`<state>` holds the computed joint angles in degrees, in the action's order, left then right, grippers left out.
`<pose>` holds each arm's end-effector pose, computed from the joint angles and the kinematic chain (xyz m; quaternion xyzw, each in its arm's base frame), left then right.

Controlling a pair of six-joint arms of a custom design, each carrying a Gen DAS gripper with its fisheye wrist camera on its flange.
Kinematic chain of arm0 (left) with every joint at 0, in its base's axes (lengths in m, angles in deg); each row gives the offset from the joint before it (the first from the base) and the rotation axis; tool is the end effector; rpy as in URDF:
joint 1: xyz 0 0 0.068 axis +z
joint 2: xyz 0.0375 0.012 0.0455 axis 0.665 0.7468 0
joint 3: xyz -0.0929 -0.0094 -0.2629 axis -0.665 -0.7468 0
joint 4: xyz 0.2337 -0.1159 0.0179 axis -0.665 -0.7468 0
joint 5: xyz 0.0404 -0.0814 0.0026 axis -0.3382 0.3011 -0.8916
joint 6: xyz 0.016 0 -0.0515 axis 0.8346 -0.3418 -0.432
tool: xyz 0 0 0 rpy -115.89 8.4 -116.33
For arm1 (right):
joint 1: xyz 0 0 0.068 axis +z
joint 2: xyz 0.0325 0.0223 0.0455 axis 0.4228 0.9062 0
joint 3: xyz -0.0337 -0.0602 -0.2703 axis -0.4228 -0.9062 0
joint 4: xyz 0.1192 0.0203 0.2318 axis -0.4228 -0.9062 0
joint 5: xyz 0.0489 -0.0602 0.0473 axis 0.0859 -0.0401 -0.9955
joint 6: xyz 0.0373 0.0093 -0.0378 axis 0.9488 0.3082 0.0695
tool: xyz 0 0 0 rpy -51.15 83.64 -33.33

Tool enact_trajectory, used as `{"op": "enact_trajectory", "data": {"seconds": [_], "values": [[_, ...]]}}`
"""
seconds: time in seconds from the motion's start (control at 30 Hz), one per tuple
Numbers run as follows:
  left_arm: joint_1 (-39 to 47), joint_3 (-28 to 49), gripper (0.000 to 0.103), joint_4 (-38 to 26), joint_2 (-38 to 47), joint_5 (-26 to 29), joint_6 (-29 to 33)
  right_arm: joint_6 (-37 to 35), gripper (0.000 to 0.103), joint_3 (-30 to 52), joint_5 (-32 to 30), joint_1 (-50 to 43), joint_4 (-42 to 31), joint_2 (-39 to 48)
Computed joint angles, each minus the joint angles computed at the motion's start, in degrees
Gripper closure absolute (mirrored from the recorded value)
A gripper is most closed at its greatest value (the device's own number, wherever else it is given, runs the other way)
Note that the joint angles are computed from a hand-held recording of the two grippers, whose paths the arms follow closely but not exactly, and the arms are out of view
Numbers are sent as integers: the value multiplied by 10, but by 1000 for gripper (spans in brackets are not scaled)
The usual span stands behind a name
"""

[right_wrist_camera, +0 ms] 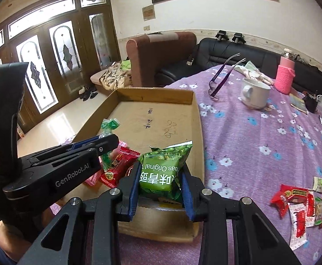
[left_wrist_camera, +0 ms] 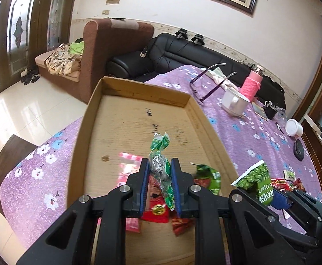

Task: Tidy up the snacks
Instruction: 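Open both grippers to drop the packets into the box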

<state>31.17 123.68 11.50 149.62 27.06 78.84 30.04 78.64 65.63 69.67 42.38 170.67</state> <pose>0.2521 -0.0528 0.2062 0.0347 0.9081 -0.1499 0.3895 0.2130 0.1911 0.1990 -0.0487 0.9051 0.0824 0.4144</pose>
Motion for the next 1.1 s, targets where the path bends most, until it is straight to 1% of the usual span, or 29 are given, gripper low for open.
{"op": "enact_trajectory", "data": {"seconds": [0.23,0.43,0.7,0.87,0.9,0.93,0.97,1.0,1.03,1.1], "values": [[18,-1,84,6,18,8,4,-4,66,16,-12,-6,14,40],[16,-6,84,18,33,6,3,-3,66,12,-21,-6,34,60],[4,-16,84,34,27,-10,-1,-14,65,-1,-2,3,64,64],[-1,-28,84,42,12,-16,4,-19,64,-3,5,7,66,62],[-3,-31,80,44,8,-17,5,-20,63,-4,4,7,66,60],[-1,-32,73,46,8,-17,6,-20,61,-5,7,9,65,57],[0,-34,64,48,4,-17,5,-20,55,-6,11,11,65,54],[4,-38,61,52,-1,-13,3,-22,51,-8,13,13,67,51],[7,-41,59,55,-4,-10,2,-25,51,-10,17,14,71,49],[14,-43,59,58,-5,0,0,-27,51,-13,29,19,73,42]]}}
